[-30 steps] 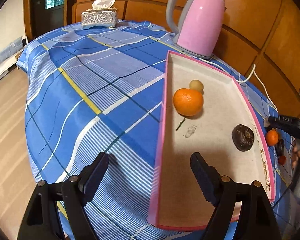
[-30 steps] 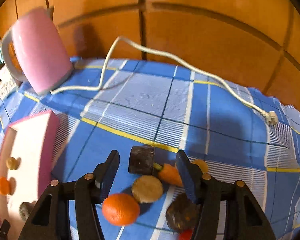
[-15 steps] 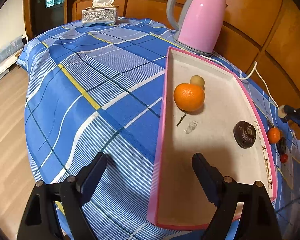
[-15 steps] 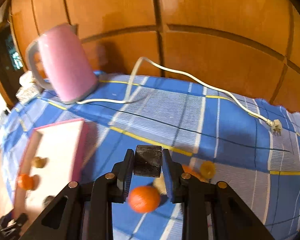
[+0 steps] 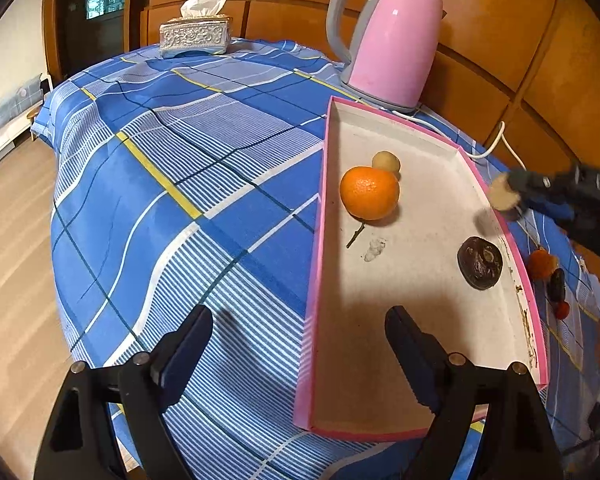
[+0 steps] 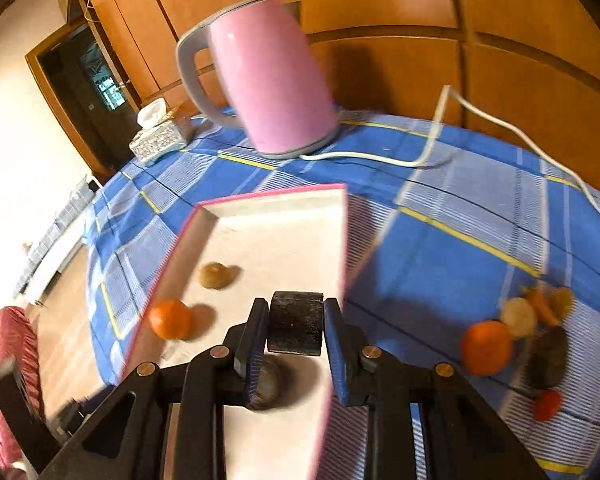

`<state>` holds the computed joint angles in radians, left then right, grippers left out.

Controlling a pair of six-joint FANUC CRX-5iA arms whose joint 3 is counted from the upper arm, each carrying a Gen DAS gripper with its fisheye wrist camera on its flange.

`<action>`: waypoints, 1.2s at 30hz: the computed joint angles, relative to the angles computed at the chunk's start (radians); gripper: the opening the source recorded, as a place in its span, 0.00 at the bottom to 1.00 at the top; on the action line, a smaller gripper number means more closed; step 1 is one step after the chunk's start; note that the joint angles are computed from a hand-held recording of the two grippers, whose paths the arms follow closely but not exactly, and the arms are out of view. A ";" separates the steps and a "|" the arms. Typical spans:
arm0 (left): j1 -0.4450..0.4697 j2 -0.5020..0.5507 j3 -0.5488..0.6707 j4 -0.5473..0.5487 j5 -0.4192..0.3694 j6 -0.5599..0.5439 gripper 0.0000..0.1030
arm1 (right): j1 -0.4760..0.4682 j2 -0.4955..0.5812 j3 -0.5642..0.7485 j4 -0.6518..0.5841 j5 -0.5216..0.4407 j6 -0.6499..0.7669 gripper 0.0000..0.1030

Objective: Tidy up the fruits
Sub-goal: 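Drop the dark wooden cylinder into the tray with the right tool, then move the left tool over the loose fruit cluster beside the tray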

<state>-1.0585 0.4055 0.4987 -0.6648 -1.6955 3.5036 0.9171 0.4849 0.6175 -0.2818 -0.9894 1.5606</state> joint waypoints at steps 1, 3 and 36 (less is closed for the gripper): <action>0.000 -0.001 -0.001 0.000 -0.001 0.002 0.86 | -0.001 0.010 0.023 -0.019 -0.015 -0.002 0.27; 0.001 -0.004 -0.008 0.003 0.004 0.006 0.86 | 0.007 0.010 0.029 -0.025 -0.004 -0.012 0.34; -0.002 0.009 0.019 -0.013 0.000 -0.027 0.87 | -0.115 -0.342 -0.716 0.689 0.256 -0.812 0.40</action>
